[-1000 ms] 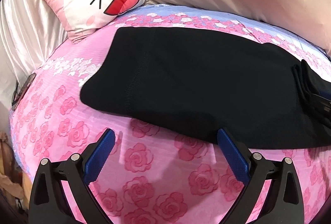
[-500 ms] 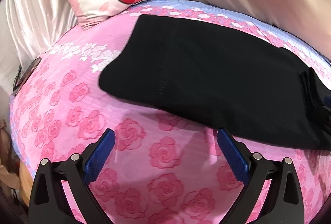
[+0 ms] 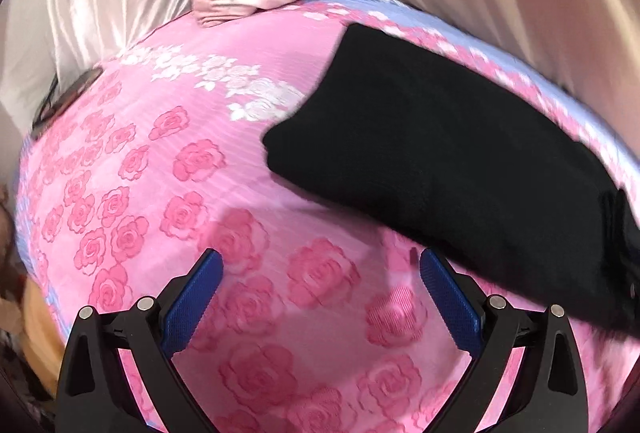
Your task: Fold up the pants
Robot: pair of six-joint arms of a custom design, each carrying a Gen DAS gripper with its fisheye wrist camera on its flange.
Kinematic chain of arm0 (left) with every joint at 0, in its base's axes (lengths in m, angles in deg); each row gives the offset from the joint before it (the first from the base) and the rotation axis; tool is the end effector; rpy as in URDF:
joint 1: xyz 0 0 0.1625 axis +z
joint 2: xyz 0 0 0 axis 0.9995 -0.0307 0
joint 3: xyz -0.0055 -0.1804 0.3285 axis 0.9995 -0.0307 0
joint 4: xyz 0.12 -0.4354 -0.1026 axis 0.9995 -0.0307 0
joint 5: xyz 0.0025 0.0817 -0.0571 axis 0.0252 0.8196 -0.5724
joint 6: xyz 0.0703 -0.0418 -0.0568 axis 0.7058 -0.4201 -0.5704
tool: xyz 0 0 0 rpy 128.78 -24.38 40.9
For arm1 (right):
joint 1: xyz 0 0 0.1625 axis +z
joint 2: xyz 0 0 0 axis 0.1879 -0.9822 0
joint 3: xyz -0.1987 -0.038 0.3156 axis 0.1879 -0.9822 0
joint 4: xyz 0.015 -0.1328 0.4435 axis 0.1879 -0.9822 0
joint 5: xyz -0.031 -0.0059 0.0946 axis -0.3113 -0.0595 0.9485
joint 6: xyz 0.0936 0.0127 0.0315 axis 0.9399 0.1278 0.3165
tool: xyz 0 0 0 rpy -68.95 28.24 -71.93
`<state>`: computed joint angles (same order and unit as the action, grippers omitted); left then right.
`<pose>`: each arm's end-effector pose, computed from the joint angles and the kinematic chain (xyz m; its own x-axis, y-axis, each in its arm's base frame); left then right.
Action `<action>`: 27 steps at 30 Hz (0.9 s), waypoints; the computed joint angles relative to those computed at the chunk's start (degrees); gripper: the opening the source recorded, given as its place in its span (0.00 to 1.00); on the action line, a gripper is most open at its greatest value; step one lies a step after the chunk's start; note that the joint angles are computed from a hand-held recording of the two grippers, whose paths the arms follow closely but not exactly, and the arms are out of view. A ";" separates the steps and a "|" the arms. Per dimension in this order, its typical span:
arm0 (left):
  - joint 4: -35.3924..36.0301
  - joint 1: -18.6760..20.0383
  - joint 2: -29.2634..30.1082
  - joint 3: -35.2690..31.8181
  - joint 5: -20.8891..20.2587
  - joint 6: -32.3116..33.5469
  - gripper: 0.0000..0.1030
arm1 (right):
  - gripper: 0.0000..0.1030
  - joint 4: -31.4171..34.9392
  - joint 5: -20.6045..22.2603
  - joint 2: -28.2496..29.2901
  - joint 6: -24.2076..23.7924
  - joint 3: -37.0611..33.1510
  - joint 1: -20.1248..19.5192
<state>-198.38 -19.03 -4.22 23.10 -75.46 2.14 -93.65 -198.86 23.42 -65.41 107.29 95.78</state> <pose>-0.0239 -0.6782 0.2803 -0.7083 -0.4391 -0.5527 0.1310 0.6876 -0.7142 0.3138 -0.7152 0.0549 -0.6239 -0.5211 0.5824 -0.7540 0.5974 -0.2732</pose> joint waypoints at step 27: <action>-4.62 3.41 4.47 -9.57 -9.87 -6.92 0.91 | 0.89 -14.28 6.69 -16.67 11.56 19.17 -5.16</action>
